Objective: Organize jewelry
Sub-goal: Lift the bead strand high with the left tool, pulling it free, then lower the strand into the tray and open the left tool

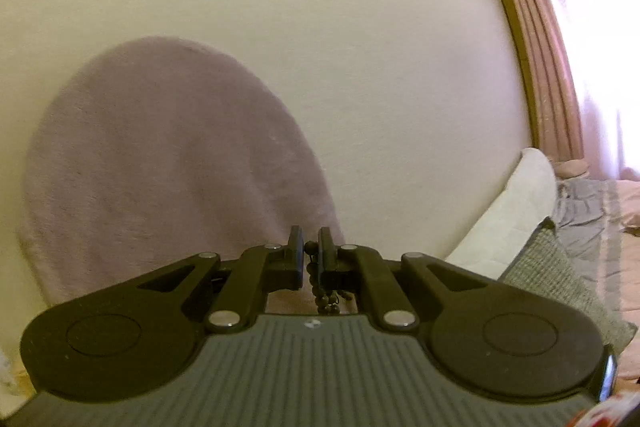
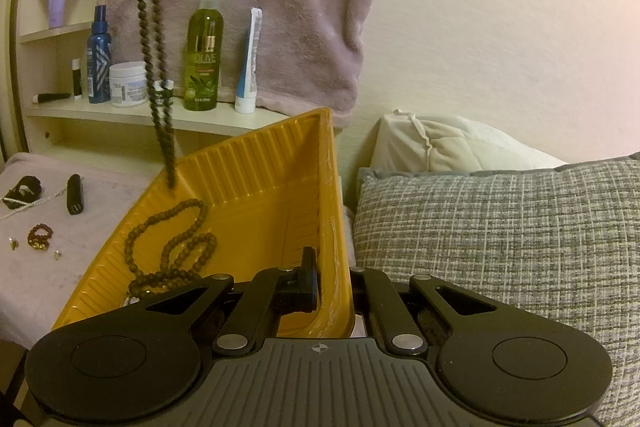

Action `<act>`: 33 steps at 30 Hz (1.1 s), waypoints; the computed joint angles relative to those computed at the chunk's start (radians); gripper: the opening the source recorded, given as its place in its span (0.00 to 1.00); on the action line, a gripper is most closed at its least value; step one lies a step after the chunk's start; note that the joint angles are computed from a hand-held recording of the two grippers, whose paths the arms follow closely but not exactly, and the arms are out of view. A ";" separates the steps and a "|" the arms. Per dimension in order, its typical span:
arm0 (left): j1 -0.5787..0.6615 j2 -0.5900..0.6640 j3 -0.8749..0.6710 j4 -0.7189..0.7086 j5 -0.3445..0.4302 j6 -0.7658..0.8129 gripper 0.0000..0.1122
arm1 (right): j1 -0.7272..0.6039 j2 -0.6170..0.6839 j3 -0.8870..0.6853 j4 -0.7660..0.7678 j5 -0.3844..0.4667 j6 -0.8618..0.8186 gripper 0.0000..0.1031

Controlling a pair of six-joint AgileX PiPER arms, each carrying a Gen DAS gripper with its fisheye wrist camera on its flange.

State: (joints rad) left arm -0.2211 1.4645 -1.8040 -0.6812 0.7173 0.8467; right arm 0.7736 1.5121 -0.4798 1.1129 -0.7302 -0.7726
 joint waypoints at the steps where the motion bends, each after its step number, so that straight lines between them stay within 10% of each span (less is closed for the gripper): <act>1: -0.003 0.003 0.002 -0.005 0.008 -0.001 0.05 | 0.000 -0.001 0.001 -0.001 0.000 0.000 0.04; 33: -0.174 0.177 0.355 0.088 -0.067 -0.028 0.06 | 0.001 -0.010 -0.002 0.017 0.010 -0.021 0.04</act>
